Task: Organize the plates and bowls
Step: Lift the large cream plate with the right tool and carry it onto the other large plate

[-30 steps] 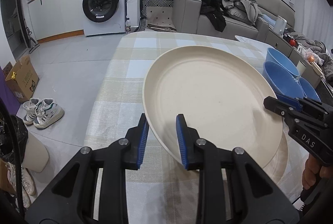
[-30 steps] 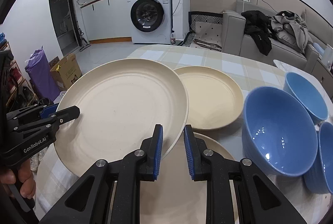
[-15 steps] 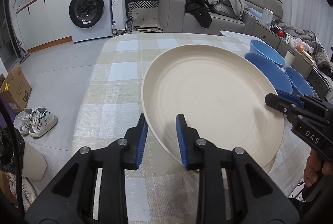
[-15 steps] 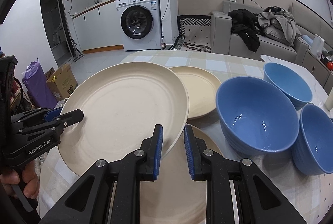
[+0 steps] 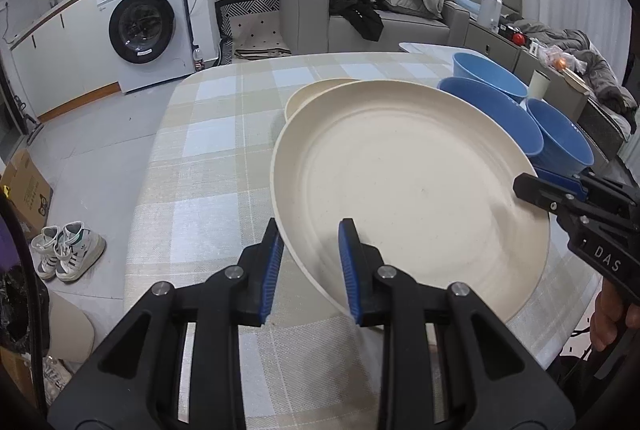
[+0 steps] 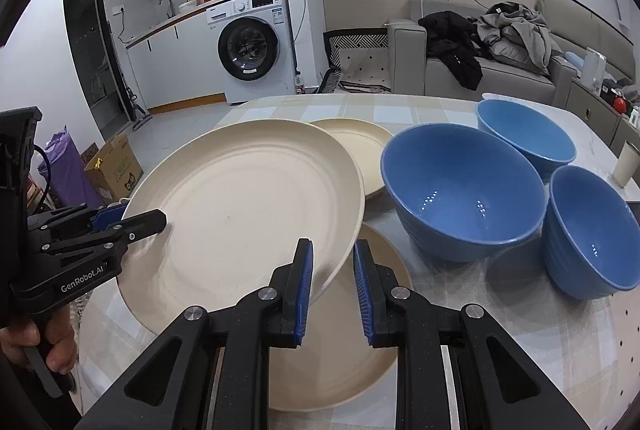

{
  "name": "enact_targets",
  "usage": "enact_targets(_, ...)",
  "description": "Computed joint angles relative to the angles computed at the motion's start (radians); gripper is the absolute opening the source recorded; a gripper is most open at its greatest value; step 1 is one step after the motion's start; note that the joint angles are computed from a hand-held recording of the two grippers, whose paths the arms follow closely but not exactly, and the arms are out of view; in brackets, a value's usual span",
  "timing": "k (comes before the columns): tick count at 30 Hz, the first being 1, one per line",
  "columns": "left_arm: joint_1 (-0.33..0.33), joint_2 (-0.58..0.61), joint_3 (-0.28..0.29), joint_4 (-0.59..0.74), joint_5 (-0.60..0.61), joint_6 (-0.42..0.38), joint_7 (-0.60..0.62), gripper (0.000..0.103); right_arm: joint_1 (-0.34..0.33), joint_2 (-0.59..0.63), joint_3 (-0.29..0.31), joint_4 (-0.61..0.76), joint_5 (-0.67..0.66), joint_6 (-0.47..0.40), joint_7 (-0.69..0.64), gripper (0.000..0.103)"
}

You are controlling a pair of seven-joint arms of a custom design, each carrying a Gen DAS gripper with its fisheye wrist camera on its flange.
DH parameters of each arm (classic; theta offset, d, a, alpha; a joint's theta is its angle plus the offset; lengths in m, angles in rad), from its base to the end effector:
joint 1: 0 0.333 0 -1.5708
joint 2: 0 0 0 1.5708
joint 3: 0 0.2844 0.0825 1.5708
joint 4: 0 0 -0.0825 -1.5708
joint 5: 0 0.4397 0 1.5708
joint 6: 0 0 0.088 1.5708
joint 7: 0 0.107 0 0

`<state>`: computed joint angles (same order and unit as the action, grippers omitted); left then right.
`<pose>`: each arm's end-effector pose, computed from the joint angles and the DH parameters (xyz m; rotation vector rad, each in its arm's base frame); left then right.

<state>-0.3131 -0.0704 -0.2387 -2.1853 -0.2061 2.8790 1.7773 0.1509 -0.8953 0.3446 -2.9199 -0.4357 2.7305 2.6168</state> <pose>0.5319 -0.3155 0.4470 -1.2453 2.3232 -0.9501 0.3576 0.1798 0.4101 -1.5223 1.9278 -0.7796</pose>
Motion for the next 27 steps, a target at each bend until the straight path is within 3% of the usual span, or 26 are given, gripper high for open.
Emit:
enact_targets(16, -0.005, 0.041, -0.022, 0.021, 0.133, -0.024, -0.03, 0.024, 0.07, -0.127, -0.012, -0.087, 0.027, -0.089, 0.026, 0.021)
enact_targets(27, -0.004, 0.073, -0.025, 0.037, 0.142, -0.042, -0.007, 0.024, 0.082, -0.117, -0.005, -0.09, 0.023, -0.104, 0.038, 0.021)
